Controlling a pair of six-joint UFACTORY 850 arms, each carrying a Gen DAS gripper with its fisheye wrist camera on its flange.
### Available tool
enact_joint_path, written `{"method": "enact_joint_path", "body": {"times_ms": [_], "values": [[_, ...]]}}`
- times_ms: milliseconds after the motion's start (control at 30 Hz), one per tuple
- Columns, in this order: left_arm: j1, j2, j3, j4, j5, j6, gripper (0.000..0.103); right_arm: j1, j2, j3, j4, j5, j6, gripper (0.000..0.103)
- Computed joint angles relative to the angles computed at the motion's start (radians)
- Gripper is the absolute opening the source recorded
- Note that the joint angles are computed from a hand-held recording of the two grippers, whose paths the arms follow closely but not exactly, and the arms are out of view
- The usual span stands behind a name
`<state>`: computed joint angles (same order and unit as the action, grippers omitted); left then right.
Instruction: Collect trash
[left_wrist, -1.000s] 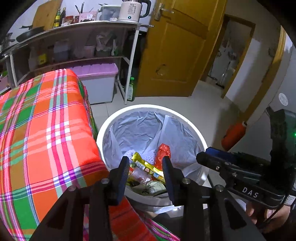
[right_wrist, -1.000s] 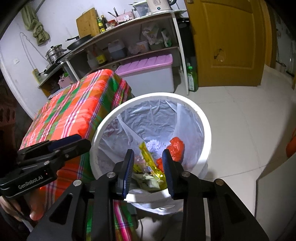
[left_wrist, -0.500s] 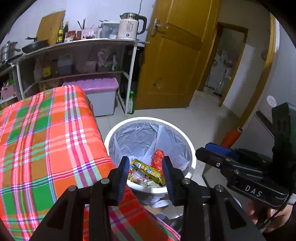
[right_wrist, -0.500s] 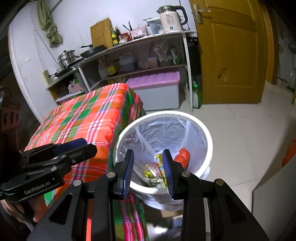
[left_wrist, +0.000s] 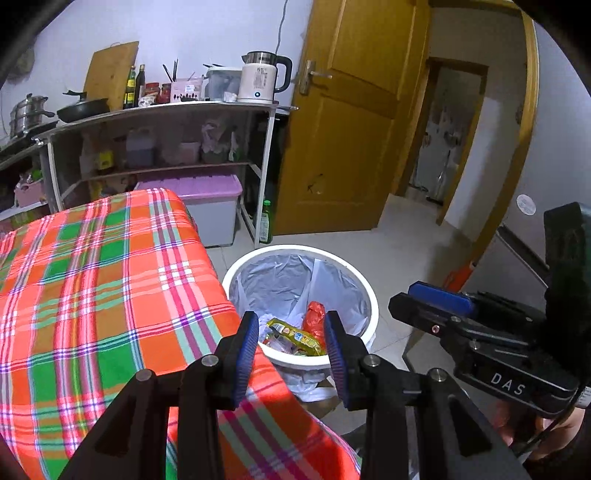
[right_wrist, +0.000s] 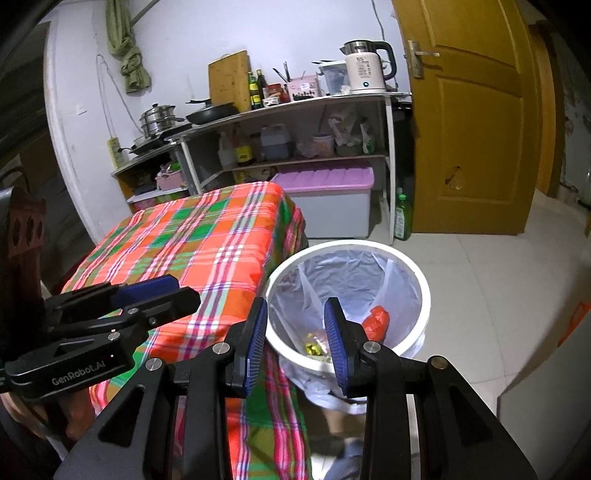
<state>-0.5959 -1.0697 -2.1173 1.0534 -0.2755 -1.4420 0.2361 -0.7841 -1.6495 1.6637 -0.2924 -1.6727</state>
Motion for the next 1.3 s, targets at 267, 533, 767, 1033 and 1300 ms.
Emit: {"method": "enact_joint_path", "body": {"times_ms": [267, 533, 767, 1033, 1300], "values": [[-0.024, 0.084, 0.142, 0.317, -0.026, -0.321, 0.037, 0.007, 0.057, 0.094, 0.162, -0.010, -0.178, 0.033], [-0.041, 0.132, 0.226, 0.467, -0.059, -0.485, 0.038, 0.005, 0.103, 0.170, 0.292, -0.018, -0.316, 0.033], [-0.055, 0.166, 0.290, 0.545, -0.089, -0.577, 0.042, 0.004, 0.125, 0.206, 0.339, -0.022, -0.367, 0.033], [-0.067, 0.189, 0.332, 0.585, -0.110, -0.627, 0.043, 0.003, 0.144, 0.238, 0.382, -0.025, -0.413, 0.033], [-0.069, 0.195, 0.344, 0.595, -0.111, -0.639, 0.043, 0.004, 0.147, 0.246, 0.401, -0.026, -0.433, 0.033]]}}
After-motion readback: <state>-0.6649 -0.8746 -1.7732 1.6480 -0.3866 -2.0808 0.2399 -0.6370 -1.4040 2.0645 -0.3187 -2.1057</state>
